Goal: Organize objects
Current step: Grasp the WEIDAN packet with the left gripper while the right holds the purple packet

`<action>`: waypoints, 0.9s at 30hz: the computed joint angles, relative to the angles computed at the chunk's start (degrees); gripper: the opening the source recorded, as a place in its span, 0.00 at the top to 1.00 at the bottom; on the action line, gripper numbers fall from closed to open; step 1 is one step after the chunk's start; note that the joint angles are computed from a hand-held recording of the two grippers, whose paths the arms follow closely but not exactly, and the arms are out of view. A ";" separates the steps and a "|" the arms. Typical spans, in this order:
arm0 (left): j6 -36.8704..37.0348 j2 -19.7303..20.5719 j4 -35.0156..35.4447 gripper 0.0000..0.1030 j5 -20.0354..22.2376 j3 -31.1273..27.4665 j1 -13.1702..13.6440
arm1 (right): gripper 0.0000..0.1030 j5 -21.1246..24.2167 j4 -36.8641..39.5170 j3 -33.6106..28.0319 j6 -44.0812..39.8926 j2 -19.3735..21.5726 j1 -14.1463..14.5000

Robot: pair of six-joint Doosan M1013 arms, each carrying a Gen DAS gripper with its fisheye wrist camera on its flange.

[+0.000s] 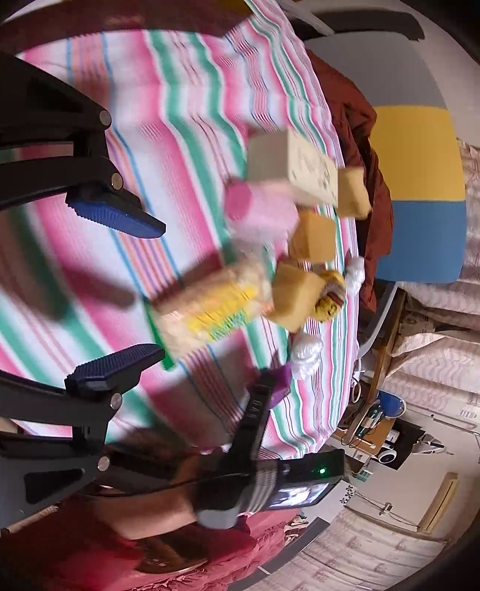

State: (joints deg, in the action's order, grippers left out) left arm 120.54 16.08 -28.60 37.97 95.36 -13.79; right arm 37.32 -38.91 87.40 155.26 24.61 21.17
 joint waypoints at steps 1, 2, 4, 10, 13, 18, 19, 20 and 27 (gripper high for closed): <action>-1.27 0.53 0.86 0.41 -0.28 -0.73 -0.66 | 0.47 0.38 -0.87 0.02 0.60 0.03 0.26; -2.15 1.02 1.34 0.41 -0.78 -1.34 -1.21 | 0.48 0.62 -1.16 -0.10 0.67 0.11 0.28; -4.02 1.81 3.12 0.39 -1.77 -2.18 -2.16 | 0.48 1.21 -1.96 -0.23 1.04 0.25 0.46; -9.50 4.79 12.26 0.34 -2.57 -4.48 -4.66 | 0.47 2.35 -3.10 -0.78 1.22 0.73 0.72; -4.75 4.46 12.19 0.35 -7.17 -2.35 -4.55 | 0.47 1.86 -3.40 -0.49 1.76 0.60 0.66; 5.64 3.69 3.59 0.50 -8.26 -0.74 -2.62 | 0.48 1.67 -4.23 -0.33 2.55 0.56 0.72; 7.25 3.52 1.95 0.50 -8.29 -0.43 -2.23 | 0.48 1.76 -4.39 -0.33 2.66 0.57 0.77; 8.55 3.33 0.92 0.51 -8.56 -0.04 -1.95 | 0.48 1.92 -4.62 -0.38 2.77 0.60 0.84; 16.17 1.65 -5.21 0.51 -10.35 2.75 -0.54 | 0.48 1.06 -7.29 0.76 6.60 -0.16 1.19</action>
State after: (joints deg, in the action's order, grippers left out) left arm 136.71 17.73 -33.81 27.63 98.11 -14.33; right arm 38.37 -46.20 88.16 161.85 24.45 22.36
